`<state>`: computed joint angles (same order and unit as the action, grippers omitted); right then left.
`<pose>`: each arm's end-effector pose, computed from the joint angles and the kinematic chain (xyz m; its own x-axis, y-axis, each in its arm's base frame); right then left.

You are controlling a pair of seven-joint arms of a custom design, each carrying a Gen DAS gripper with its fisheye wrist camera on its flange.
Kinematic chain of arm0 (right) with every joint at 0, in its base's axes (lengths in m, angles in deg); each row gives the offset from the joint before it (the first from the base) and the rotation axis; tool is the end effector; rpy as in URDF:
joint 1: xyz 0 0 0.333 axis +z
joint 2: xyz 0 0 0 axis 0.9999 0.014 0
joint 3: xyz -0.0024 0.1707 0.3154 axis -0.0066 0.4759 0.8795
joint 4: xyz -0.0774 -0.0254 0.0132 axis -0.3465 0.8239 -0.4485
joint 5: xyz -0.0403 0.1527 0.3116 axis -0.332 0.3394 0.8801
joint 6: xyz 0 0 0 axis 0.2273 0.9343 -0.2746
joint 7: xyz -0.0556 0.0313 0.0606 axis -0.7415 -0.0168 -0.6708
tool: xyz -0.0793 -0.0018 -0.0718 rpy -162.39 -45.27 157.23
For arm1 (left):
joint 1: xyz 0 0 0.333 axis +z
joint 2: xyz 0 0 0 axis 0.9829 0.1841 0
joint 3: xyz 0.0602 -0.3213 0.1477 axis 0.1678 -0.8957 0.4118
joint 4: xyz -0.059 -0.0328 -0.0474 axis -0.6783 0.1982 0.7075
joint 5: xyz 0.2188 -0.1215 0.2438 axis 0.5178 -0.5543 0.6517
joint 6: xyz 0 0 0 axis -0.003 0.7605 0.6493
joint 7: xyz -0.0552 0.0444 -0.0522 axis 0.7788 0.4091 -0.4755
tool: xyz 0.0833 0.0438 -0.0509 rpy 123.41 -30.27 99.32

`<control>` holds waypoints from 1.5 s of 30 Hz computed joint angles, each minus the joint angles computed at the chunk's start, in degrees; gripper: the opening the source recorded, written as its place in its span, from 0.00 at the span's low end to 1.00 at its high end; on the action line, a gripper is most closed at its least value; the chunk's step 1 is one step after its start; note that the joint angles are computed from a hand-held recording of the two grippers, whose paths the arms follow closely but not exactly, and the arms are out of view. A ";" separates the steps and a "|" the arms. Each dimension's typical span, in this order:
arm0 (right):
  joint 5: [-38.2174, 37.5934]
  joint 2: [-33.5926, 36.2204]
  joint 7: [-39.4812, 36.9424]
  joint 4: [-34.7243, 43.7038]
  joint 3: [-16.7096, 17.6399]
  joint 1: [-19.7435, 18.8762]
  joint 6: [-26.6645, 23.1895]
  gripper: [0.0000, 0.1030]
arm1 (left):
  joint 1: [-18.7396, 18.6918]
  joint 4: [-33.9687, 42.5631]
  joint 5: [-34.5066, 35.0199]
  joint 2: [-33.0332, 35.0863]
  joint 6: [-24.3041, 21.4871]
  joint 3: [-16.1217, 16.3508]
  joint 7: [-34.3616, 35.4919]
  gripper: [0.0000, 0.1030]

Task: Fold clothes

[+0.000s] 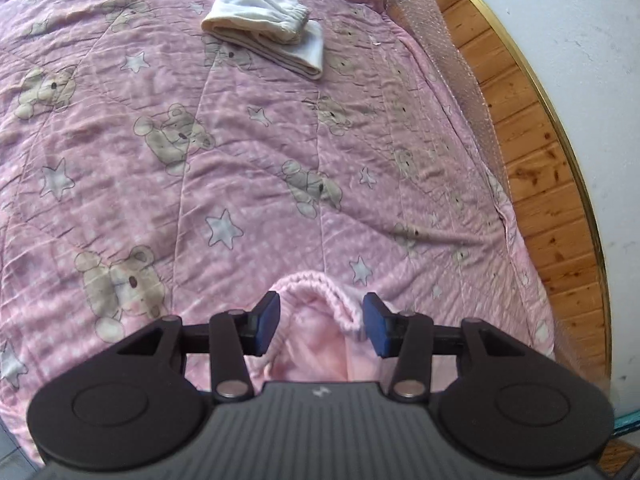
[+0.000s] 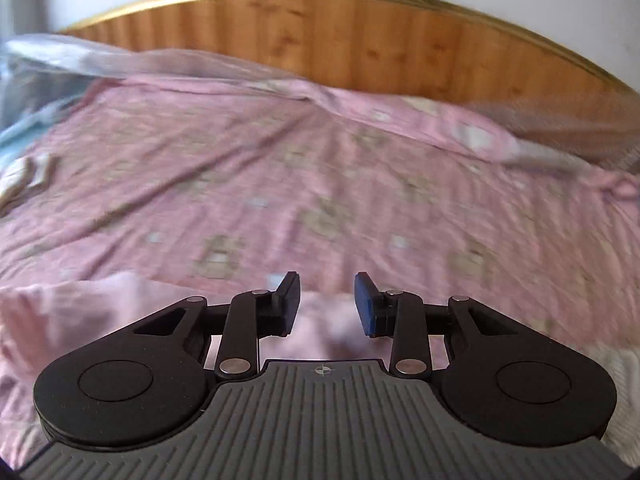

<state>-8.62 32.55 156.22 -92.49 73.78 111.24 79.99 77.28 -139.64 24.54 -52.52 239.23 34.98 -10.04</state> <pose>0.5154 0.2601 0.5564 -0.0687 -0.9975 0.0137 -0.7156 0.0396 -0.6974 0.6048 -0.1610 0.5227 0.2984 -0.7414 0.6011 -0.8038 -0.5348 -0.2605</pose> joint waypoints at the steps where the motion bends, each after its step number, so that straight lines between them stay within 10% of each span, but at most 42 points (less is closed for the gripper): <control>1: 3.56 1.84 -5.82 1.60 1.09 0.03 4.27 0.45 | 1.05 1.49 -2.51 1.16 -1.32 -1.00 1.76 0.49; 7: 27.61 17.68 -47.75 15.29 13.49 -1.31 10.10 0.50 | 3.94 5.92 -12.23 5.30 -6.33 -3.72 8.51 0.52; 10: 27.14 20.84 -49.13 18.75 10.53 2.90 7.23 0.01 | 2.67 6.74 -10.32 6.73 -6.71 -2.46 8.86 0.43; 12: 28.10 21.38 -49.95 19.05 9.11 4.56 6.41 0.00 | 1.40 6.49 -6.68 7.16 -5.28 -1.26 7.84 0.12; 23: 40.17 19.74 -61.44 15.05 7.73 7.62 6.18 0.00 | 4.49 0.04 -5.29 4.83 -0.04 -4.90 19.68 0.12; 28: 56.19 14.95 -68.04 11.18 10.44 2.01 7.09 0.09 | 7.72 -4.61 -12.35 3.33 5.33 -9.63 41.23 0.12; 31: 56.84 8.54 -59.65 2.84 3.47 3.90 14.49 0.10 | 9.90 -6.18 -21.03 2.88 7.21 -12.44 53.55 0.12; 36: 31.49 5.43 -25.75 -5.73 -13.64 9.03 12.06 0.21 | 9.74 -5.84 -28.52 2.61 5.53 -11.67 60.86 0.12; 39: 38.63 4.97 -30.93 -9.19 -9.41 2.58 16.28 0.07 | 6.97 -5.50 -26.01 1.01 3.45 -7.94 55.70 0.14; 45: 33.90 1.47 -22.73 -11.24 -7.07 -0.03 20.49 0.30 | 0.96 -8.35 -16.59 -5.22 4.30 -0.09 42.33 0.27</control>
<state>25.28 34.01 133.50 -103.73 66.72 111.21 100.47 78.24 -147.99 7.95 -57.74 243.53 34.89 32.30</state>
